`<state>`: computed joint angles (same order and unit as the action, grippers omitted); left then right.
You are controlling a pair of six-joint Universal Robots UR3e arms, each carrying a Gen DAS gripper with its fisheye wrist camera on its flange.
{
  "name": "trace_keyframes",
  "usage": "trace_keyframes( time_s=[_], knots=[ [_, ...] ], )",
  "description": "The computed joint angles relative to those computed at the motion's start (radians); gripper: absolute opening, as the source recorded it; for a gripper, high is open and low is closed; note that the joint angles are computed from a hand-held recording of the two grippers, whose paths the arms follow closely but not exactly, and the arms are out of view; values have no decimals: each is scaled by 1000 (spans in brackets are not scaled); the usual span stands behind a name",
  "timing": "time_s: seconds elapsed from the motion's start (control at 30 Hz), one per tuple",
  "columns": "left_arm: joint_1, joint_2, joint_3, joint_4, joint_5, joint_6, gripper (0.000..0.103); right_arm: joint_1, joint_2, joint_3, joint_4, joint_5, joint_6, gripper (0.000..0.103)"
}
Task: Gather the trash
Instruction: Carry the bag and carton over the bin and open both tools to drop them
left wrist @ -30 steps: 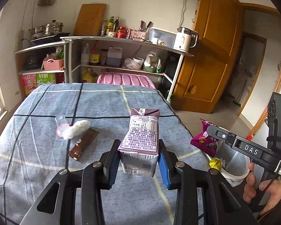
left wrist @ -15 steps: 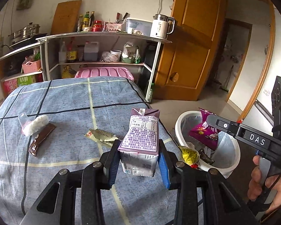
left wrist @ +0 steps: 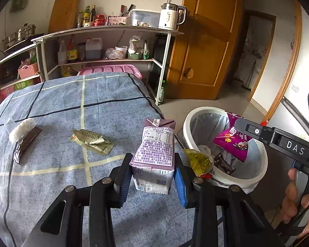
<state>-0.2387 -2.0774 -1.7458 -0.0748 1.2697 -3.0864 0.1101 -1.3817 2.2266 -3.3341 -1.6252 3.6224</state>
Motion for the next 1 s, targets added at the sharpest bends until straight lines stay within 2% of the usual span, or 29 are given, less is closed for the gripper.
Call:
trace_keyframes(
  time_s=[0.13, 0.4, 0.53, 0.8, 0.93, 1.0],
  knots=[
    [-26, -15, -4, 43, 19, 8, 38, 3, -8, 4, 20, -11, -12, 36],
    [-46, -67, 34, -2, 6, -15, 38, -5, 17, 25, -6, -8, -8, 36],
    [-77, -108, 95, -24, -19, -27, 38, -38, 11, 51, -19, 2, -18, 36],
    [-175, -213, 271, -69, 24, -52, 38, -133, -18, 122, -44, 26, -46, 36],
    [-194, -243, 341, -105, 10, -58, 38, -166, 9, 112, -15, 42, -74, 38],
    [-208, -263, 384, -130, 25, -49, 44, -161, 26, 98, 3, 15, -72, 38]
  ],
)
